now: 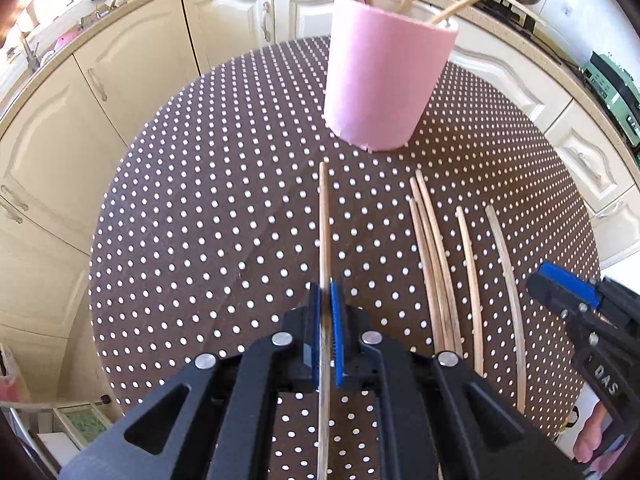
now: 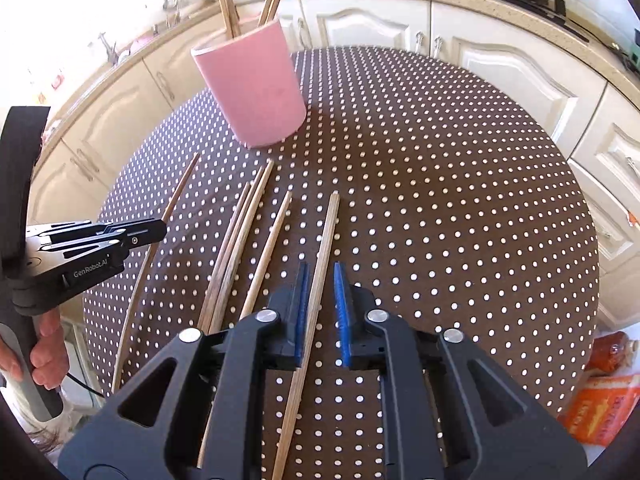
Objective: Organize utensils
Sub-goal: 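Grasp a chopstick with the left gripper while the right gripper holds its chopstick, then lift both held chopsticks upright toward the pink cup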
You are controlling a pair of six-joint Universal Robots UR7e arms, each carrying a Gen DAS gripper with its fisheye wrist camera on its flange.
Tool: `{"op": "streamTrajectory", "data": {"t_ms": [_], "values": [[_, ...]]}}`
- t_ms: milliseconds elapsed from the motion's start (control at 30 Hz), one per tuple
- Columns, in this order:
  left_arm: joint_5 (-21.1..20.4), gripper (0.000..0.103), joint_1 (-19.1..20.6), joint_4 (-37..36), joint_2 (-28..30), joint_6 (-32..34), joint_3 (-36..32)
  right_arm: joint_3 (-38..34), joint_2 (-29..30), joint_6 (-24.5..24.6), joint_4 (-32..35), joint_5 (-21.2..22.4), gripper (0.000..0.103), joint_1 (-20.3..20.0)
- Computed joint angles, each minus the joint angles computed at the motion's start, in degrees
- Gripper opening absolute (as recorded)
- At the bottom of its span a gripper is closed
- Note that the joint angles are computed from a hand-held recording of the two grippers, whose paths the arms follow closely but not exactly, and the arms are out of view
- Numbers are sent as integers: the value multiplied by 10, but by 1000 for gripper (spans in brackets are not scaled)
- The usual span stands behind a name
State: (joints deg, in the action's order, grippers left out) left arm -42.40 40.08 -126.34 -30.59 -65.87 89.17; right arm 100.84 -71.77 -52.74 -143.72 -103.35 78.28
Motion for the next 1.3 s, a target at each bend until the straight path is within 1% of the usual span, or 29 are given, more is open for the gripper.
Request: {"op": "streamTrajectory", "data": {"t_ms": [33, 100, 200, 233, 267, 300, 333, 367, 400, 433, 467, 533, 600, 667, 733, 833, 900, 967, 1033, 1100, 1133, 1167, 1200, 1233, 1267, 1300], "values": [[-3, 6, -1, 3, 2, -1, -3, 2, 2, 0, -10, -3, 73, 1], [-4, 6, -5, 10, 5, -4, -4, 9, 5, -14, -32, -9, 73, 4], [-3, 6, -8, 12, 1, -5, 3, 7, 19, -13, -40, -28, 73, 11], [-5, 6, -9, 10, 0, -4, 6, 7, 25, -17, -47, -39, 69, 13], [-6, 6, -9, 6, -4, -2, 12, 11, 30, -20, -62, -50, 50, 15], [-5, 6, -10, 7, -1, -3, 10, 17, 38, -26, -89, -75, 35, 18], [-3, 6, -10, 6, 4, -5, 7, 29, 39, -50, -127, -76, 27, 19], [-1, 6, -11, 5, 2, -6, 11, 35, 39, -61, -141, -75, 25, 19], [-1, 6, -10, 5, 9, -5, 2, 39, 37, -65, -145, -74, 24, 19], [-2, 6, -11, 1, 8, -4, 5, 43, 33, -70, -144, -71, 21, 19], [-2, 6, -11, -7, 6, -3, 10, 45, 30, -70, -142, -68, 10, 19], [4, 6, -9, -16, 7, 6, 10, 48, 22, -55, -135, -57, 7, 17], [13, 6, -14, -21, 6, 2, 16, 56, 17, -45, -154, -42, 7, 12], [16, 6, -16, -31, 2, 4, 22, 52, 6, -20, -126, -17, 7, 7], [15, 6, -17, -38, -6, 5, 32, 63, -4, -18, -144, -5, 6, 7], [12, 6, -15, -90, -18, 34, 51, 70, -27, -2, -131, 24, 6, 7], [32, 6, -20, -97, -23, 24, 58, 77, -41, 7, -134, 38, 6, 9], [42, 6, -24, -113, -29, 29, 67, 78, -55, 9, -118, 55, 6, 10], [49, 6, -28, -116, -33, 30, 71, 86, -61, -2, -134, 52, 7, 11], [50, 6, -29, -107, -36, 25, 71, 82, -60, -2, -114, 44, 7, 13], [48, 6, -28, -103, -36, 24, 70, 77, -57, 5, -97, 32, 8, 15], [46, 6, -28, -100, -34, 23, 67, 74, -57, 9, -84, 19, 12, 18], [45, 6, -28, -96, -35, 21, 68, 55, -32, 6, -85, 14, 16, 15], [43, 6, -27, -89, -33, 20, 65, 50, -22, 5, -91, 7, 30, 15], [40, 6, -26, -82, -32, 17, 63, 52, -20, 4, -98, 4, 55, 15], [37, 6, -25, -79, -29, 16, 60, 54, -18, -1, -113, 1, 64, 13]]}}
